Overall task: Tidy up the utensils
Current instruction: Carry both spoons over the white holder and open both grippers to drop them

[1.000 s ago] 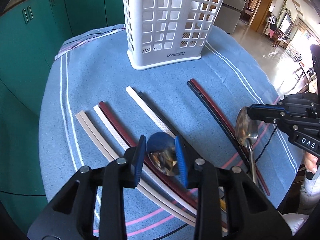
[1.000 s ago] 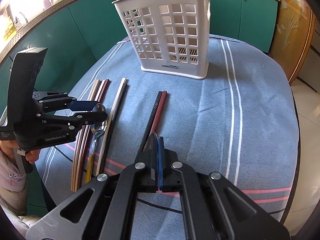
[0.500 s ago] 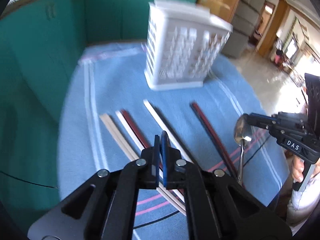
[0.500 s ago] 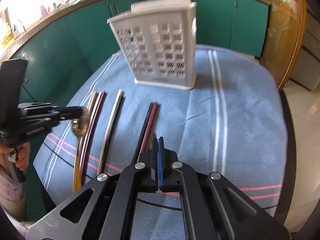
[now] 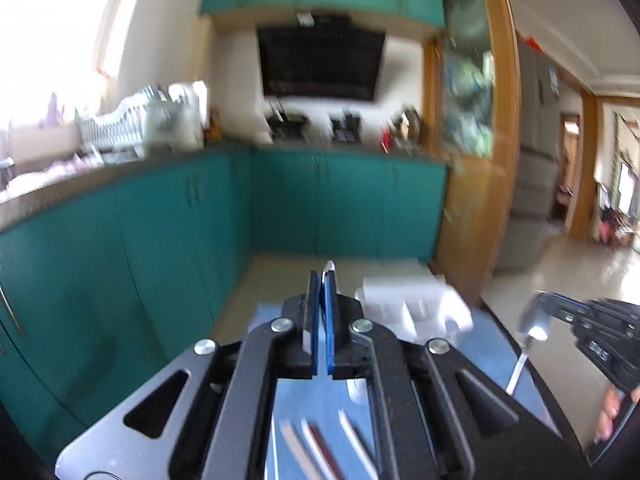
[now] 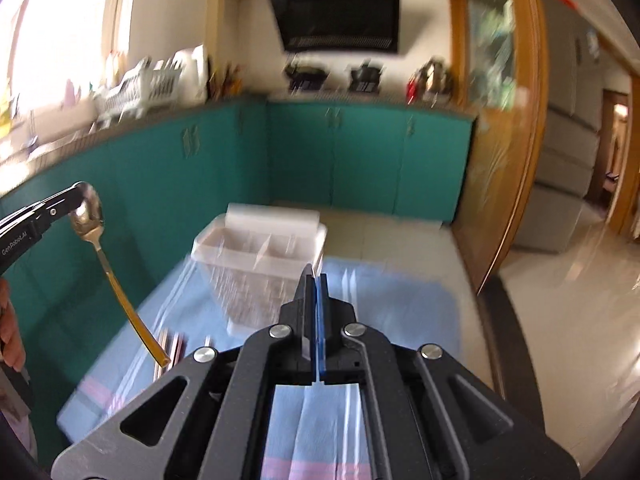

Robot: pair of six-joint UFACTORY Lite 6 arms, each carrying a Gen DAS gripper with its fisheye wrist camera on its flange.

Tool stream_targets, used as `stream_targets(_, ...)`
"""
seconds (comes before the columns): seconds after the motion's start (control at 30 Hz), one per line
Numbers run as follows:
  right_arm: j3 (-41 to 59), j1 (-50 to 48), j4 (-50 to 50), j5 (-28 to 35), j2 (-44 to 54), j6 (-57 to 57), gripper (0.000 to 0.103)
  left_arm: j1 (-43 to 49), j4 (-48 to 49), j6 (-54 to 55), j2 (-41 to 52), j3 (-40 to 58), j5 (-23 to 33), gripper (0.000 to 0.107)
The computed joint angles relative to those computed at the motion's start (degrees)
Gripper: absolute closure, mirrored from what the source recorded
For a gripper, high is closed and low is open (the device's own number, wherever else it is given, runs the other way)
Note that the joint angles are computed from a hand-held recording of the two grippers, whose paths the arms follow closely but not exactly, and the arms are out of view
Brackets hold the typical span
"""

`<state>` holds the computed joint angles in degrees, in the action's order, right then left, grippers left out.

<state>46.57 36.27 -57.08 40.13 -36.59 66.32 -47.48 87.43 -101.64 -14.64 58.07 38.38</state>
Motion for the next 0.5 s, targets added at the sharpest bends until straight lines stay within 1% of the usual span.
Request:
stream_targets(0.07, 6.6, -1.0, -8.4, 2.3, 5.8, 5.3, 0.102, 0.8, 2.9, -0.3, 6.5, 7.9, 3.5, 0.105)
stream_targets(0.1, 10.6, -1.9, -12.7, 3.2, 9.7, 7.7, 0.102, 1.6, 4.2, -0.6, 9.5, 10.9, 3.9, 0.105)
stream_targets(0.13, 13.2, -3.8, -15.0, 2.2, 12.4, 9.0, 0.102, 1.9, 5.0, -0.4, 13.1, 15.1, 4.9, 0.105)
stream_targets(0.2, 18.8, -6.0, -21.1, 2.2, 18.8, 13.1, 0.102, 2.8, 6.2, -0.2, 19.1, 22.1, 6.7, 0.105)
stream_targets(0.27, 22.7, -6.7, -25.8, 4.1, 24.6, 16.0, 0.102, 3.7, 5.9, 1.2, 25.0, 28.7, 7.1, 0.104)
stream_targets(0.3, 25.0, -6.9, -28.2, 5.4, 28.4, 17.0, 0.102, 4.0, 6.0, 1.0, 27.1, 30.4, 7.1, 0.104)
stream_targets(0.37, 28.1, -7.8, -31.2, 5.7, 35.1, 18.4, 0.102, 4.8, 5.5, 1.3, 32.0, 34.0, 6.1, 0.104)
stream_targets(0.47, 29.1, -8.5, -35.6, 5.2, 42.4, 22.5, 0.102, 5.4, 5.6, 0.7, 37.1, 36.7, 4.7, 0.104)
stream_targets(0.5, 28.5, -8.2, -36.2, 5.1, 43.4, 23.6, 0.102, 5.4, 5.9, 0.1, 37.9, 36.4, 4.5, 0.104)
